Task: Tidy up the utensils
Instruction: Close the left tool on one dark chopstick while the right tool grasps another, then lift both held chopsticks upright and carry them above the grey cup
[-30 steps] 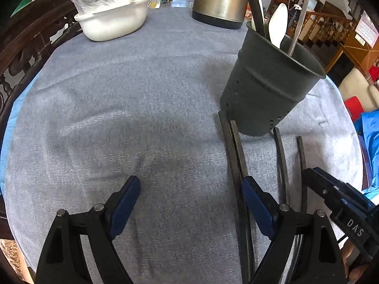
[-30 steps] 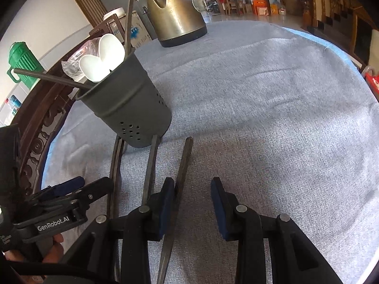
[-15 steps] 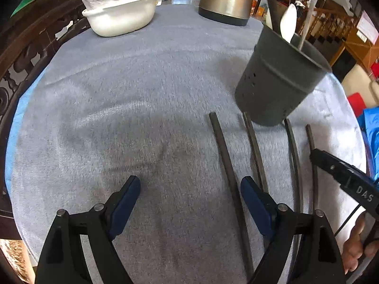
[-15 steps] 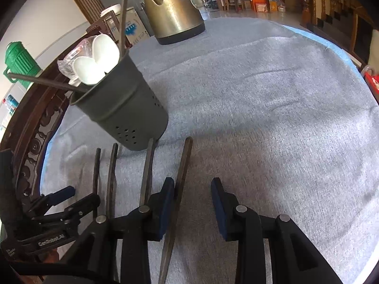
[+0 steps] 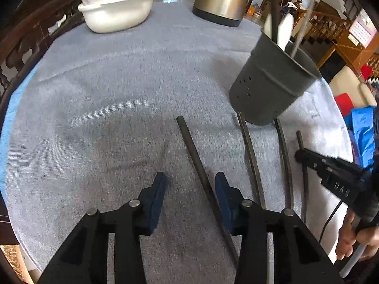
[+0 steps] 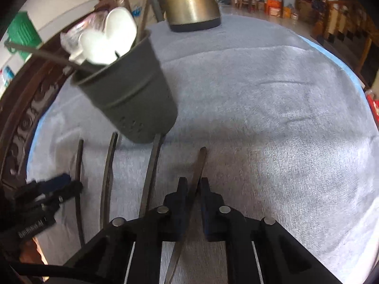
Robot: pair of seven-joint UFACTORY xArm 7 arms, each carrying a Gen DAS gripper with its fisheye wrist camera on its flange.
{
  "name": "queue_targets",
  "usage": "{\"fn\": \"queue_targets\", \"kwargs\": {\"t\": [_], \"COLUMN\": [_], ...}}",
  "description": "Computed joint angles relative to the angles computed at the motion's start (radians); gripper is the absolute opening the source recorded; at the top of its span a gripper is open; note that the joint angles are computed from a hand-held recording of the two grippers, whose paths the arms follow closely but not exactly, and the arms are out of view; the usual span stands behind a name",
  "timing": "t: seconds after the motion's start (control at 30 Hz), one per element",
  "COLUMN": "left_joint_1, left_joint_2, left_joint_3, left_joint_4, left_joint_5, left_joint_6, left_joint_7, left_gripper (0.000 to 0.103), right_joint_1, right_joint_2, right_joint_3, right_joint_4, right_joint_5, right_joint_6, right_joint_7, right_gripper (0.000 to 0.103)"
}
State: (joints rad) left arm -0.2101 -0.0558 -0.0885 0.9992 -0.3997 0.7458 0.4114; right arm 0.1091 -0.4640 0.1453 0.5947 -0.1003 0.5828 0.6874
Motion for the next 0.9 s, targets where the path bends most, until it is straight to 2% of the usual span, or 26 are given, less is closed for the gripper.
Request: {"fn": "queue_targets", "kwargs": {"t": [0.03, 0.13, 0.27, 0.37, 0.4, 0.43, 0.53, 0.7, 0.83, 0.9], "left_joint_1": [0.003, 0.012, 0.023, 0.017, 0.018, 0.025, 0.034, 0.041, 0.028, 0.017], "left_joint_2": [0.028, 0.093, 0.159, 0.182, 0.183, 0.183, 0.183, 0.071, -0.039, -0.099], "left_joint_3": [0.003, -0.001, -0.01, -0.016, -0.019, -0.023, -0.028, -0.023, 0.004, 0.021], "left_joint_4": [0.032, 0.104, 0.178, 0.19, 0.183, 0.183, 0.18, 0.085, 0.02, -0.015], "left_joint_5": [-0.003, 0.008, 0.032, 0.106, 0.115, 0.095, 0.068, -0.021, -0.113, -0.146], "left_joint_6": [0.014, 0.026, 0.03, -0.01, -0.027, -0.024, -0.024, -0.058, -0.088, -0.099], "left_joint_7": [-0.007, -0.042, -0.073, -0.109, -0.108, -0.088, -0.062, 0.02, 0.092, 0.115], "left_gripper": [0.052, 0.052, 0.051, 0.034, 0.022, 0.012, 0.007, 0.007, 0.007, 0.007], "right_joint_1": [0.004, 0.009, -0.009, -0.012, -0.011, -0.011, -0.007, -0.004, -0.006, -0.007], "right_joint_2": [0.001, 0.037, 0.085, 0.103, 0.106, 0.105, 0.079, -0.053, -0.168, -0.24], "right_joint_3": [-0.006, -0.028, -0.018, -0.011, -0.009, -0.015, -0.015, 0.008, 0.022, 0.025], "right_joint_4": [0.006, 0.054, 0.106, 0.119, 0.122, 0.118, 0.094, 0.031, -0.016, -0.052], "right_joint_5": [0.006, 0.043, 0.02, -0.008, -0.015, -0.019, -0.016, -0.033, -0.031, -0.021], "right_joint_6": [0.017, 0.067, 0.1, 0.087, 0.089, 0.084, 0.065, 0.04, 0.022, -0.019], "right_joint_7": [-0.009, -0.018, 0.001, 0.011, 0.012, 0.007, 0.015, 0.045, 0.054, 0.066], "right_gripper": [0.012, 0.013, 0.013, 0.012, 0.011, 0.01, 0.007, 0.007, 0.007, 0.006]}}
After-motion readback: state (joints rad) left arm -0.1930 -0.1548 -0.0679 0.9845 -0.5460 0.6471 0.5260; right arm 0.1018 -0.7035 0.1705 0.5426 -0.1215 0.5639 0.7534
